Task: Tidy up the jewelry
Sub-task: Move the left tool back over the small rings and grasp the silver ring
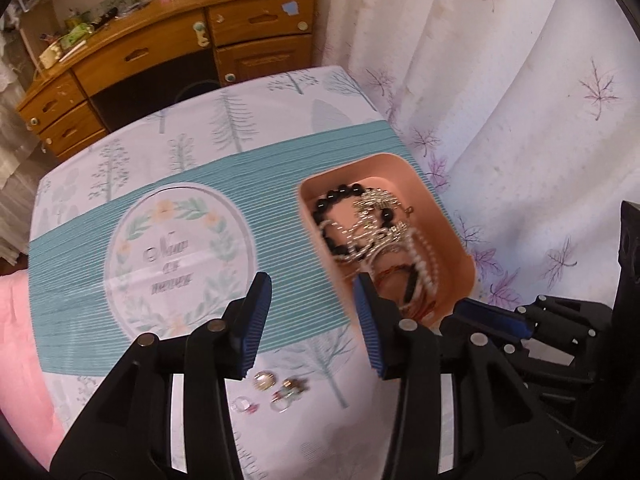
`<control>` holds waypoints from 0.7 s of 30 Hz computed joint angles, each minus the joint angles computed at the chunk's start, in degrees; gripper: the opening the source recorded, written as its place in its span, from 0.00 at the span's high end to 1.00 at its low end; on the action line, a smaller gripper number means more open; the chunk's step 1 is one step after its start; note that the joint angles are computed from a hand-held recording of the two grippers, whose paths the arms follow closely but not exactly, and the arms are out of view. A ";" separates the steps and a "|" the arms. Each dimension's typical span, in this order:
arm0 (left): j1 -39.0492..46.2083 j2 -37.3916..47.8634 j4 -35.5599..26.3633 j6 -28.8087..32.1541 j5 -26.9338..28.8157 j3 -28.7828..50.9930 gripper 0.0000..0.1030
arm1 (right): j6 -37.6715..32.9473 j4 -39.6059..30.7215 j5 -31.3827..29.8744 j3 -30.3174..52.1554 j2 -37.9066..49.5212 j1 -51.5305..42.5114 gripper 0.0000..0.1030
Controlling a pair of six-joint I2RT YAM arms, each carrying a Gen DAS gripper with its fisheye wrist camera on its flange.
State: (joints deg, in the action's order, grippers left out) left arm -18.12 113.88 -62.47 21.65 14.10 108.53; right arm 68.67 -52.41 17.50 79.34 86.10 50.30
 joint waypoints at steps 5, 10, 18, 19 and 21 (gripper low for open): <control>5.26 -4.66 0.79 4.43 0.94 -4.84 0.62 | -1.68 -2.17 0.27 8.34 6.99 2.89 0.86; 10.46 -9.18 3.93 9.27 0.95 -12.60 0.62 | -2.51 -3.29 -0.13 14.74 12.84 5.50 0.79; 16.99 -12.71 10.15 13.77 1.44 -26.42 0.61 | -3.60 -0.04 -4.44 18.43 20.61 6.71 0.78; 17.50 -12.99 11.25 13.77 1.47 -28.16 0.61 | -3.67 0.65 -5.34 18.30 21.45 6.56 0.77; 18.71 -13.92 14.16 13.04 2.46 -31.69 0.61 | -3.69 1.95 -7.21 18.47 23.79 5.81 0.77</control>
